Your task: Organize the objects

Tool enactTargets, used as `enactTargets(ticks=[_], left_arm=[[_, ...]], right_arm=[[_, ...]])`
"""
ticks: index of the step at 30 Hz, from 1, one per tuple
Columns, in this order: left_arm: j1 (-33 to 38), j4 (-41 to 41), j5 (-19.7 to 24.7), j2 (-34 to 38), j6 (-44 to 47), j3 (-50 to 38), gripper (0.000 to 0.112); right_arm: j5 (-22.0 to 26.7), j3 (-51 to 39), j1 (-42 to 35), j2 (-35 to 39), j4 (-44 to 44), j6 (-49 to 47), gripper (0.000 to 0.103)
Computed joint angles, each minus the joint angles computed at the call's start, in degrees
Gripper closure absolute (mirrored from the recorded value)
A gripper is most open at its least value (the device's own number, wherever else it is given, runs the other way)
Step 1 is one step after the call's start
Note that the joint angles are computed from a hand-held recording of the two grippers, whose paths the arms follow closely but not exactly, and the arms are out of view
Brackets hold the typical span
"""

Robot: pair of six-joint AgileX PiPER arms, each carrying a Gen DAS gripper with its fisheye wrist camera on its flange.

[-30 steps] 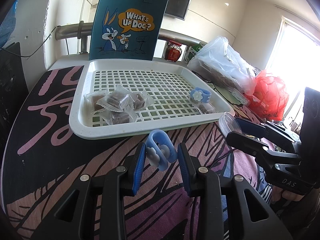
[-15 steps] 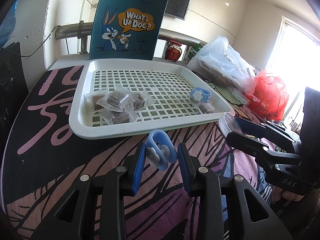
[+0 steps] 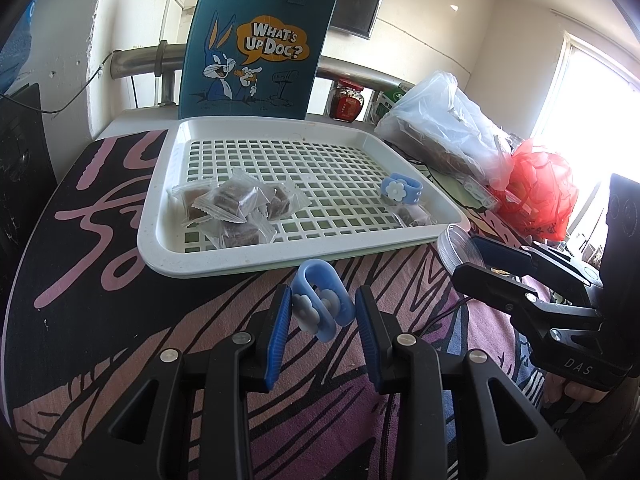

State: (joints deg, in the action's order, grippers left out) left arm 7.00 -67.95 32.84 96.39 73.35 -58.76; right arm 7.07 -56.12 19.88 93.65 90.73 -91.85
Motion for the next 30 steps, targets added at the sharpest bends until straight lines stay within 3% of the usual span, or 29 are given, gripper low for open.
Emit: enactTargets(ticks=[30], left_arm=[[0.1, 0.2, 0.1, 0.2, -0.1, -0.2, 0.080]], right_arm=[[0.1, 0.0, 0.0, 0.0, 0.6, -0.7, 0.064]])
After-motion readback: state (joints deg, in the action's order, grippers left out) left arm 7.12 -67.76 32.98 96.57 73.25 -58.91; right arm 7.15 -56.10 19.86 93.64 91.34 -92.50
